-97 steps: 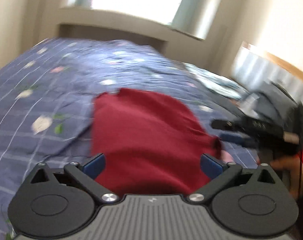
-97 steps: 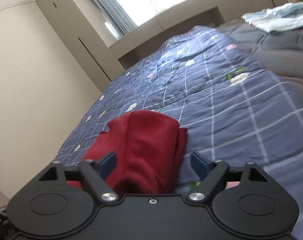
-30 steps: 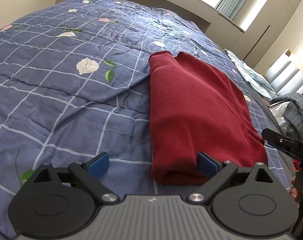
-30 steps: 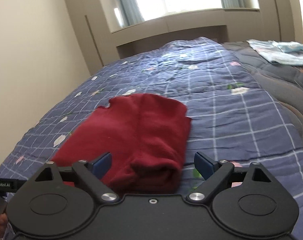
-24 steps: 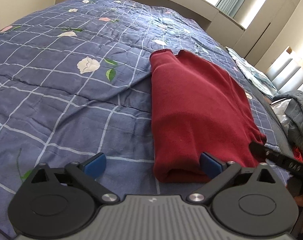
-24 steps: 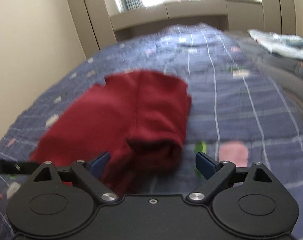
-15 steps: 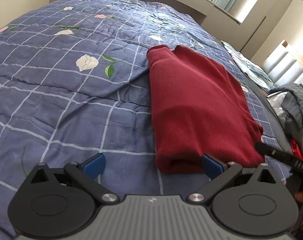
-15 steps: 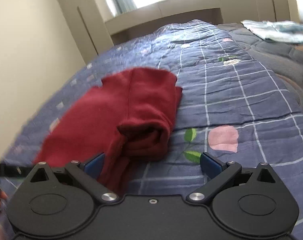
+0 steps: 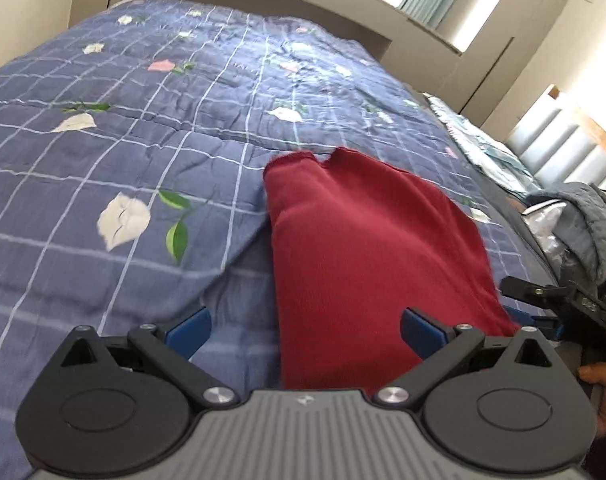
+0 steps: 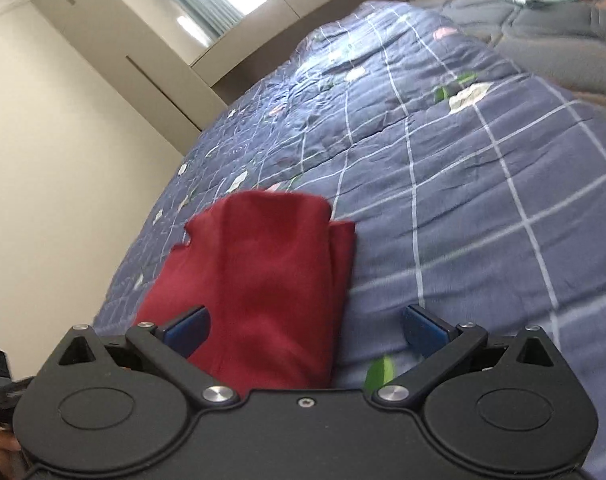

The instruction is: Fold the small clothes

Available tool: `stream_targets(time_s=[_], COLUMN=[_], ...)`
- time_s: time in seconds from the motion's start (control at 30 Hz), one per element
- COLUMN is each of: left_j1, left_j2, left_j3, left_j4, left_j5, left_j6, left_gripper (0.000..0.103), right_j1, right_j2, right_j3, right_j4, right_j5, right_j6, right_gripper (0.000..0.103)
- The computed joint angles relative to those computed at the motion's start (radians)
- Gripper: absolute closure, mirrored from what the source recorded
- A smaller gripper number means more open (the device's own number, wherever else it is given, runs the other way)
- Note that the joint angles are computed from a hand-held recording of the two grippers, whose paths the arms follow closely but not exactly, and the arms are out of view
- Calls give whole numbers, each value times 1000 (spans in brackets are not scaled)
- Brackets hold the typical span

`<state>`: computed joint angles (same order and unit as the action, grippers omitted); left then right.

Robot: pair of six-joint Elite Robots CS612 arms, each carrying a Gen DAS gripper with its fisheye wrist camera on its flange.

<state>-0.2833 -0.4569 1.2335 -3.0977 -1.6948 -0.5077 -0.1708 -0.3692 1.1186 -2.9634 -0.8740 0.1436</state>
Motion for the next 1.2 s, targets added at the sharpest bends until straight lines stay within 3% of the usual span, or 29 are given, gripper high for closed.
stream_targets(time_s=[0.13,0.4,0.53,0.63,0.8,0.93,1.13,1.2], left_j1=[12,22,29,27,19,17,13,11], left_j2=[47,76,87,85,72,70,64,60], left_j3=[-94,-129,-149,-149,-144,-146,-141,-138], left_j4=[91,94,105,95,104,100,114,121], left_j5=[-40,-120,-197,-210,-172,-170,-149,-130], left_j6=[28,-3,-9,2,6,15,34,32], left_gripper=[0,1,0,1,5,5,11,18], right_j1=[-5,0,5,7,11,21,21,21], right_j2=[38,44,37,35,14,-1,0,2], right_j3=[-81,-106,-95,-91,-61,-35,-26,-26], right_j4=[84,186,173,157,147,116,83,76], right_j5=[66,162,157,134,54,-3,-1,11], right_j6=[26,-62,-50,-12,-9,-42,-3,6], right_gripper=[0,0,2,12,35,38,53,62])
